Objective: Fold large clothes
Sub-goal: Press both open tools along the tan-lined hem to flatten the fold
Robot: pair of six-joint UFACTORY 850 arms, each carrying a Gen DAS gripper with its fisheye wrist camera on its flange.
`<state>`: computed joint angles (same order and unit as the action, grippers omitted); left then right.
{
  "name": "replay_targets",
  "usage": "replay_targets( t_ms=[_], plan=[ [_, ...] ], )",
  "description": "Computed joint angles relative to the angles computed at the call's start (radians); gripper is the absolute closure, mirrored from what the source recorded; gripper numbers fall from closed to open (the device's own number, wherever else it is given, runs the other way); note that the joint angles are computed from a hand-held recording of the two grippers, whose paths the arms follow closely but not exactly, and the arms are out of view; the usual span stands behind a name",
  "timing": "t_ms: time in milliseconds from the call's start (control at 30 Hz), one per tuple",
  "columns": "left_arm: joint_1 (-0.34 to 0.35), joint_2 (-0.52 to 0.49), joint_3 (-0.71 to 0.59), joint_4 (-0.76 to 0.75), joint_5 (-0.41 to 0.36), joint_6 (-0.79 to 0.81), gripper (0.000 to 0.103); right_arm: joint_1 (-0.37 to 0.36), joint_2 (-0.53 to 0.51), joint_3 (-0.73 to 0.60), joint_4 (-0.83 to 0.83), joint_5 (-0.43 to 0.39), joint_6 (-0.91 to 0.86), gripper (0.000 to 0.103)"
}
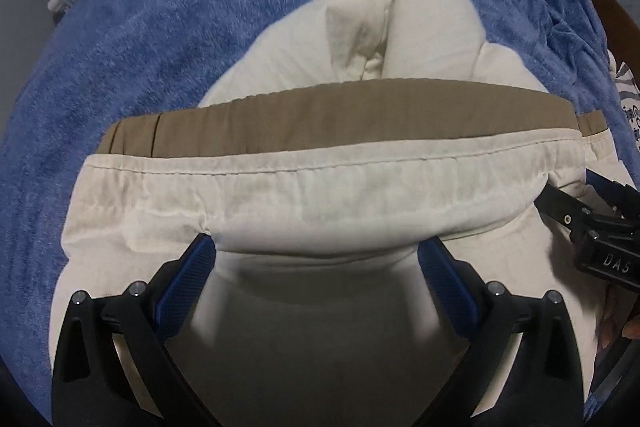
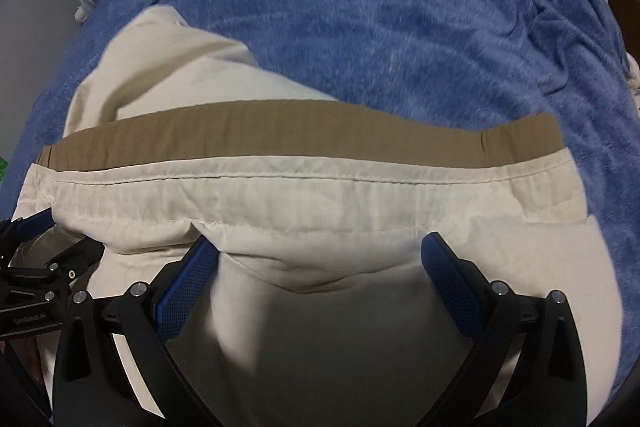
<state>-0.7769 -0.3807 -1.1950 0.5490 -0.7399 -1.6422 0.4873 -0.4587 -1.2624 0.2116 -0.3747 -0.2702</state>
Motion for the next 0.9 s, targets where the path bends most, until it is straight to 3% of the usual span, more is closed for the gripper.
replay_targets(
  t_ms=[233, 900],
  plan=[
    [0.003, 0.023, 0.065, 0.049, 0.097, -0.07, 0.006, -0.005, -0.022, -0.003, 0.056, -0.005, -0.047, 0.005],
    [-0.001, 0.025, 0.114, 0.139, 0.168, -0.175, 0.006, -0.007, -0.027, 0.037, 0.104, 0.067, -0.096, 0.005]
  ],
)
